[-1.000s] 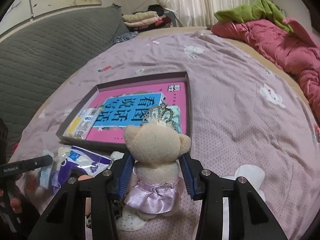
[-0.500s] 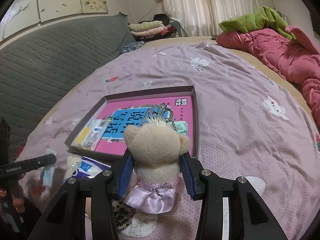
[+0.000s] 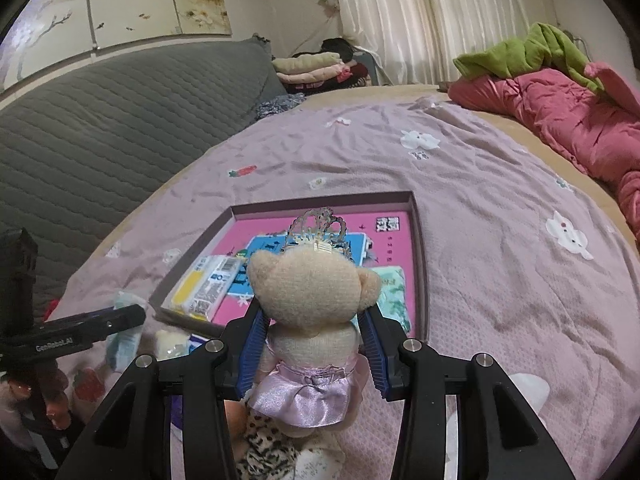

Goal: Organize soft objects

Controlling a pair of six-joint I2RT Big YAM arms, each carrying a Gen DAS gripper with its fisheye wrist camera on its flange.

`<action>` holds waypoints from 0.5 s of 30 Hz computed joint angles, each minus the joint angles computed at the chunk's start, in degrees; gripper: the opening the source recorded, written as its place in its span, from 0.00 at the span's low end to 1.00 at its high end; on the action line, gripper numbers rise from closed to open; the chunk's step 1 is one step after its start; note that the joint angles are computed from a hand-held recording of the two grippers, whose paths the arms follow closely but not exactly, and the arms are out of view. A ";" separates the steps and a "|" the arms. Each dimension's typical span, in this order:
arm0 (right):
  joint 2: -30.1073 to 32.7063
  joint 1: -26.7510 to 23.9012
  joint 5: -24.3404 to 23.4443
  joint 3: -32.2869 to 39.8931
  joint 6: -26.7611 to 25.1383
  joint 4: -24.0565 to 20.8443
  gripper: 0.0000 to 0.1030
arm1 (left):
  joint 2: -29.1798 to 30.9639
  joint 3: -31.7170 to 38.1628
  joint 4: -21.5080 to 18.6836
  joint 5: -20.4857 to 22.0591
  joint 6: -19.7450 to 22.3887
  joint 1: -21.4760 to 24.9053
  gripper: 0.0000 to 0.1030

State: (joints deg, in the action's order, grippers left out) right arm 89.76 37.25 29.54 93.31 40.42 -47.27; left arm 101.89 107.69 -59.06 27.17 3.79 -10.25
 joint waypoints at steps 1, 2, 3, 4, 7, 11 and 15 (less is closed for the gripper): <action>0.09 -0.13 -0.03 0.16 -0.17 0.12 0.45 | 0.11 0.17 0.12 -0.07 -0.03 -0.14 0.50; 0.24 -0.24 -0.17 0.32 -0.33 0.26 0.45 | 0.38 0.44 0.30 -0.07 -0.03 -0.29 0.50; 0.43 -0.37 -0.27 0.55 -0.49 0.27 0.45 | 0.70 0.79 0.30 -0.01 0.05 -0.42 0.50; 0.57 -0.50 -0.30 0.72 -0.66 0.29 0.45 | 0.94 1.05 0.22 -0.23 0.17 -0.57 0.50; 0.89 -0.77 -0.56 1.03 -1.02 0.62 0.45 | 1.71 1.88 0.35 -0.50 0.47 -0.84 0.50; 1.60 -1.22 -0.92 1.80 -2.12 1.13 0.45 | 2.79 3.26 0.50 -0.24 -0.09 -0.99 0.50; 2.06 -1.56 -1.34 2.26 -2.42 1.32 0.45 | 4.16 4.87 0.38 -0.14 -0.07 -1.26 0.50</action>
